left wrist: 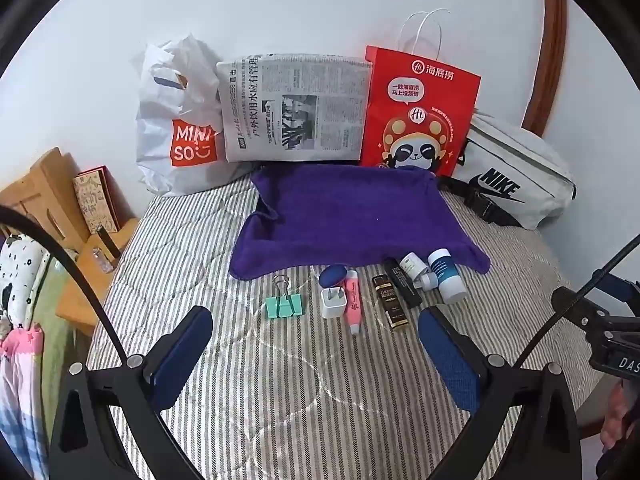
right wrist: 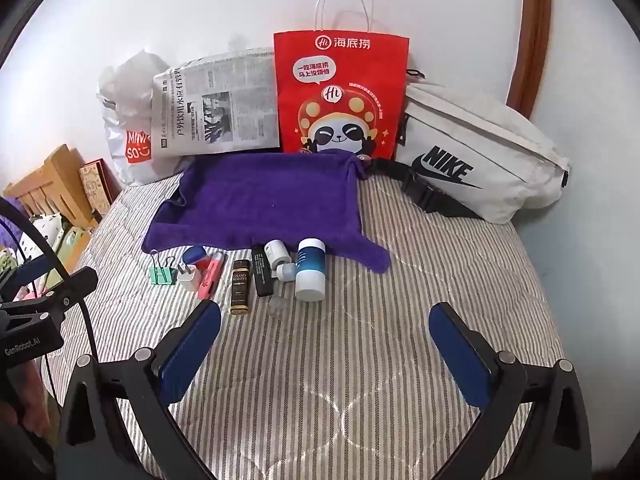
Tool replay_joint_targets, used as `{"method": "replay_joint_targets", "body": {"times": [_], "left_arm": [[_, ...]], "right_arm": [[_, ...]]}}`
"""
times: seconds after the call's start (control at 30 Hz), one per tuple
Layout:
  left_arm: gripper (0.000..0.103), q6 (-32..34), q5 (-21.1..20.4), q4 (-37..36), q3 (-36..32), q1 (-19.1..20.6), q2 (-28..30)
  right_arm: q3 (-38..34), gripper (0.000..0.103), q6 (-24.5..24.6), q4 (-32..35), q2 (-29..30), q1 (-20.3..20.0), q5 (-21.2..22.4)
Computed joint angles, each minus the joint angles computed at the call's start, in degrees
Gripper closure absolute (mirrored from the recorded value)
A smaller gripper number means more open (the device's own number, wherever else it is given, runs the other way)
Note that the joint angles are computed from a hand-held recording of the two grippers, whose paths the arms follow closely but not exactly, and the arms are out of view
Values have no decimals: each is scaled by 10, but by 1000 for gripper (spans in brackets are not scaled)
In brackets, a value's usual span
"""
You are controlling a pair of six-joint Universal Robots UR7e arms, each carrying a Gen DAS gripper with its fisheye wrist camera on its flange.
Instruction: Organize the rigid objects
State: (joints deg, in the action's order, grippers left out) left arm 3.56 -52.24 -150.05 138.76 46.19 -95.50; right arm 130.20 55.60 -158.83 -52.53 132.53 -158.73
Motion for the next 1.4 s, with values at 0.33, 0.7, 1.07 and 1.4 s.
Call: {"method": "replay_joint_targets", "body": {"times": [0.33, 0.7, 1.07, 1.4], "left_arm": [[0, -2, 10, 4, 4, -3, 1], [0, -4, 15, 7, 8, -7, -2], [0, -2, 13, 13, 5, -8, -3], [0, -4, 15, 18, 1, -8, -4]], "right_arm": [[1, 1, 11, 13, -8, 1, 3], [2, 1, 13, 12, -9, 2, 2], [-2, 1, 13, 16, -8, 9, 1], [-2, 1, 13, 17, -9, 9, 3]]}}
